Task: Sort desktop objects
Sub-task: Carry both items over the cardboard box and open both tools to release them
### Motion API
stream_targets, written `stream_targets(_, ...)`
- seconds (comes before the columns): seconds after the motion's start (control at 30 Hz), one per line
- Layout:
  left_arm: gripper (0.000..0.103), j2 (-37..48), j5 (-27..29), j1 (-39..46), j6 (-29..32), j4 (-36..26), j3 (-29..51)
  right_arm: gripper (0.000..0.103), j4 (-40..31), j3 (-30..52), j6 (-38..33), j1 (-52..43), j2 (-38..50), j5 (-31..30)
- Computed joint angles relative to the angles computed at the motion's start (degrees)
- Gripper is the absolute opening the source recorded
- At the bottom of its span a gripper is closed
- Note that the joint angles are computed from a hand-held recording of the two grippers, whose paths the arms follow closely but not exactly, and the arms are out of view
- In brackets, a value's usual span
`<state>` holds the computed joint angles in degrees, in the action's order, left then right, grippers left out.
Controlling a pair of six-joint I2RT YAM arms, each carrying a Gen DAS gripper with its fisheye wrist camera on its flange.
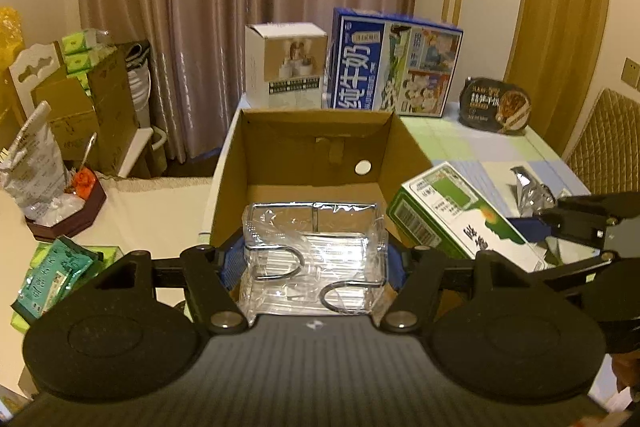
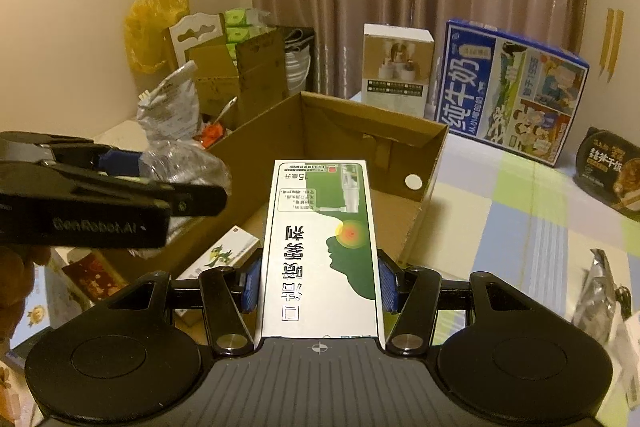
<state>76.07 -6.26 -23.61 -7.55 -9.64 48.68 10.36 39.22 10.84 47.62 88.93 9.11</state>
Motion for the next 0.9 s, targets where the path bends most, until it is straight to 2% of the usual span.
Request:
stream_targets(0.27, 0.063, 4.63, 3.9, 2.79, -1.35, 4.82, -1.01, 0.053, 2.17, 1.75, -2.08, -0.8, 3.31, -0.52)
stream_targets(0.4, 0.073, 4.29, 3.89, 3.57, -1.49, 6.23, -1.79, 0.053, 2.81, 1.95, -2.51, -0.99, 3.89, -0.46)
stream_targets(0.9, 0.075, -3.38, 4.62, 6.32, -0.91, 4.12, -4.7, 0.053, 3.86, 2.78, -1.94, 0.72, 5.42, -0.05)
